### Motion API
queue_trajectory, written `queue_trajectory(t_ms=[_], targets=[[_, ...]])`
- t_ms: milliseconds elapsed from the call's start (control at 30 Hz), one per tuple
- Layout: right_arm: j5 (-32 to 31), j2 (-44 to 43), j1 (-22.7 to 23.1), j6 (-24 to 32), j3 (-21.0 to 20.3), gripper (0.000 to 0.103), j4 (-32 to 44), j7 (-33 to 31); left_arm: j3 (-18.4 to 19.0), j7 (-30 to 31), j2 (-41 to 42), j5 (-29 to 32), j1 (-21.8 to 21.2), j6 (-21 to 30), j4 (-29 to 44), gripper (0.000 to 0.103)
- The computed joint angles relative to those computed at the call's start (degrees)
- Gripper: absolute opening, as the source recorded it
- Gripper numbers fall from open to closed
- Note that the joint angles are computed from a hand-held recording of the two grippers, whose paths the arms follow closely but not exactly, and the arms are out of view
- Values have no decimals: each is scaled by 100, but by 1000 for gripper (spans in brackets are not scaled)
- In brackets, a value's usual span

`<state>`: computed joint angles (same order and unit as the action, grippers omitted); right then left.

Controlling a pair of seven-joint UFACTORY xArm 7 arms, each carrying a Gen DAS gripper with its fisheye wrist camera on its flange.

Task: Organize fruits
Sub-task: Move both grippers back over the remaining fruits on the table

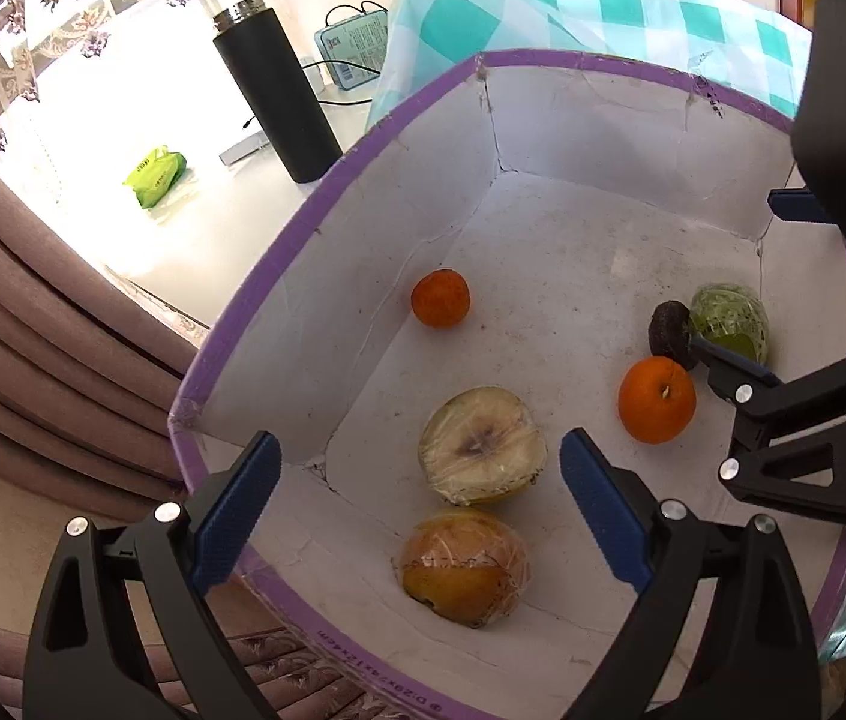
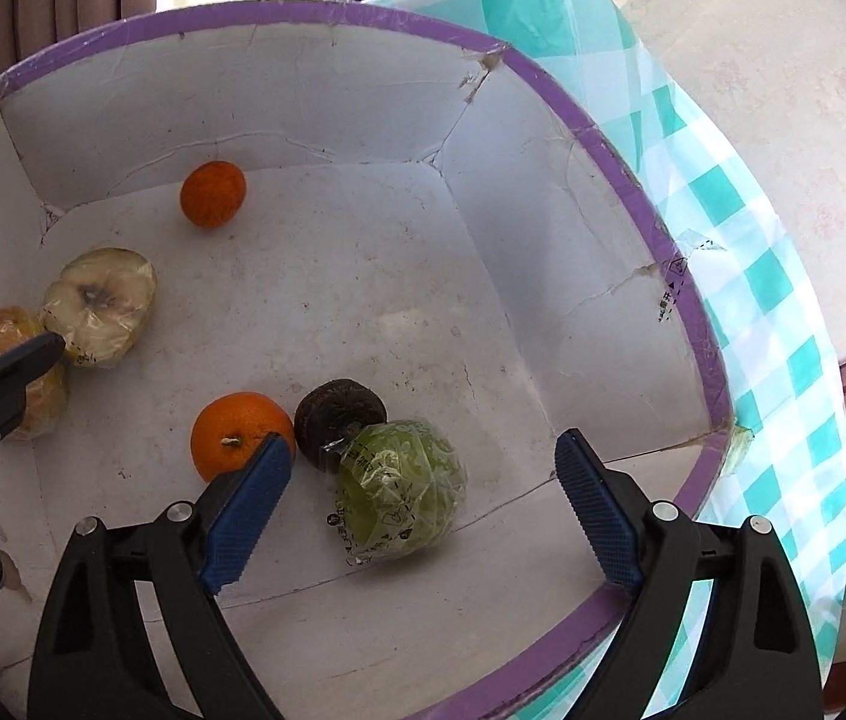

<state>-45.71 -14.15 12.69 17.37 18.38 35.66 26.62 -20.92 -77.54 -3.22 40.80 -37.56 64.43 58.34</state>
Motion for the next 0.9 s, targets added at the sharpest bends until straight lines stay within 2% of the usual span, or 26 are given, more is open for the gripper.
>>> queue_trajectory(t_ms=[67, 133, 200, 233, 333, 400, 500, 533, 600, 667, 733, 800, 900], targets=[[-484, -529, -405, -822, 70, 86, -358, 632, -147, -438, -135, 485, -84, 310, 83, 94], [-809, -1173, -1268, -1919, 394, 86, -759, 1354, -385, -1042, -268, 1246, -200, 692, 182, 98], [-508, -1622, -1923, -3015, 371, 86, -1147, 1569, -634, -1634, -374, 2121, -339, 896, 233, 101], [-428, -1740, -1951, -3424, 59, 86, -1342, 1664, -747, -1902, -411, 2577, -407, 916, 235, 101], [-467, -1693, -1527, -4052, -1467, 86, -1698, 1843, -1015, -2326, -232, 3839, -654, 875, 374, 101], [-588, -1578, -1293, -4089, -2332, 87, -1784, 1983, -1060, -2269, 161, 4519, -879, 794, 643, 101], [-831, -1201, -890, -3780, -3496, 87, -1693, 2121, -933, -1857, 1112, 5197, -1166, 255, 1429, 101], [-673, -1002, -976, -3839, -3608, 87, -1744, 2019, -862, -1746, 1438, 5334, -1237, 14, 1692, 101], [-601, -642, -870, -3899, -4103, 87, -1737, 1950, -707, -1612, 2048, 5474, -1323, -521, 2200, 101], [-659, -325, -638, -3873, -4668, 87, -1618, 1954, -572, -1578, 2604, 5291, -1248, -1254, 2717, 101], [-569, -16, -701, -3970, -4882, 87, -1526, 1843, -479, -1585, 3118, 4883, -1100, -1924, 3197, 101], [-636, 276, -841, -4022, -4940, 87, -1356, 1942, -385, -1329, 3652, 4414, -1069, -2136, 3696, 101], [-1116, 789, -927, -4183, -5174, 87, -972, 2578, -156, -684, 4382, 4004, -1251, -1967, 4524, 101]])
